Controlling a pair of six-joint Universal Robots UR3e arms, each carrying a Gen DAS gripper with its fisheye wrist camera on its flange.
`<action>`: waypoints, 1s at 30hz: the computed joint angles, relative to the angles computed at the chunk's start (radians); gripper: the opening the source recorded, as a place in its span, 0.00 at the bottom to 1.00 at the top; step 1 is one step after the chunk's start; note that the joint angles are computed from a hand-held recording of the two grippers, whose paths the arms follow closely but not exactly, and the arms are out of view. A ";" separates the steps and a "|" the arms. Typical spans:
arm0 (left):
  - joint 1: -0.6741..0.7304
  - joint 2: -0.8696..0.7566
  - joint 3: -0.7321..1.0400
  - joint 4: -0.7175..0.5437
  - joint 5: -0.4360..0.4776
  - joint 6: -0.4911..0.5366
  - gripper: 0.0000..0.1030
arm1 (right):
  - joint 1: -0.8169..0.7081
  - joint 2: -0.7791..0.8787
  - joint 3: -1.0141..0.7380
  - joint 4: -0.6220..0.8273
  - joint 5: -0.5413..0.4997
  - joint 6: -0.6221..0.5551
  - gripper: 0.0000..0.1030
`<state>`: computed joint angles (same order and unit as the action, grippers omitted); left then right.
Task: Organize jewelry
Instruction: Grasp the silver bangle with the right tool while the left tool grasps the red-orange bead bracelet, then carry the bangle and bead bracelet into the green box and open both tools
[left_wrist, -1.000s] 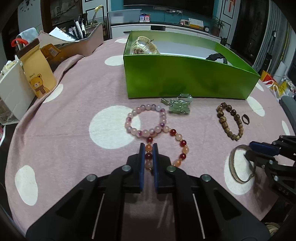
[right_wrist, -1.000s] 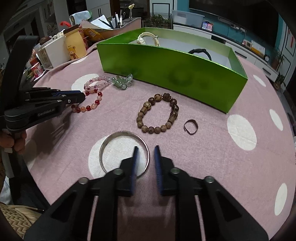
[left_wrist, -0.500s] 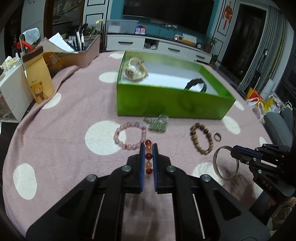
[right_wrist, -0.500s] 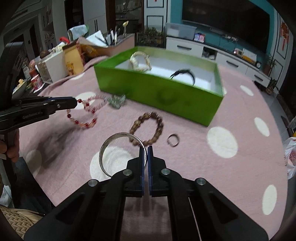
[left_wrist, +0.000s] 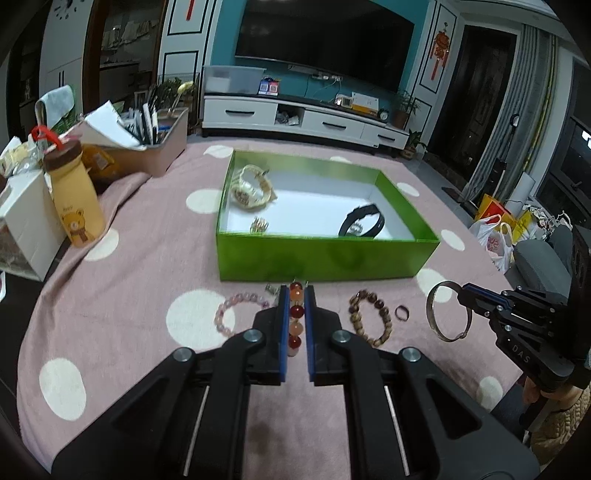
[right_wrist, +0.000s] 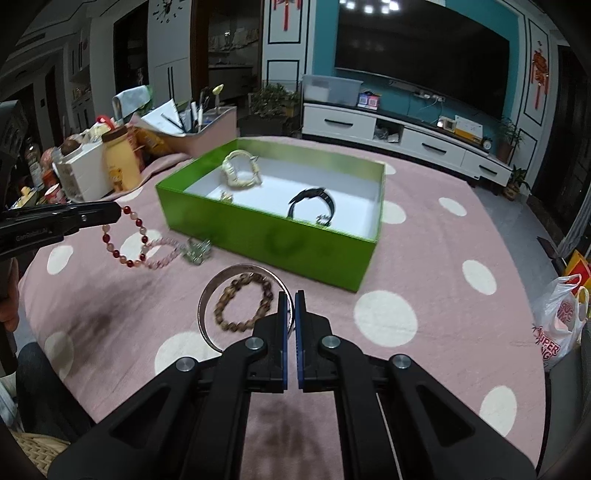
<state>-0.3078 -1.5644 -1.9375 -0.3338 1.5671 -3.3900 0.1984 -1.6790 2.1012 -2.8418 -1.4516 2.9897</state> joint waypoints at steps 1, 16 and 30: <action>0.000 -0.008 0.017 -0.004 -0.003 0.003 0.07 | -0.008 0.003 -0.007 -0.001 0.003 0.000 0.03; 0.020 -0.218 0.385 -0.108 -0.028 0.051 0.07 | -0.077 0.163 -0.252 0.001 0.033 0.010 0.03; 0.058 -0.527 0.840 -0.305 -0.079 0.040 0.07 | -0.070 0.445 -0.634 0.096 -0.008 0.034 0.03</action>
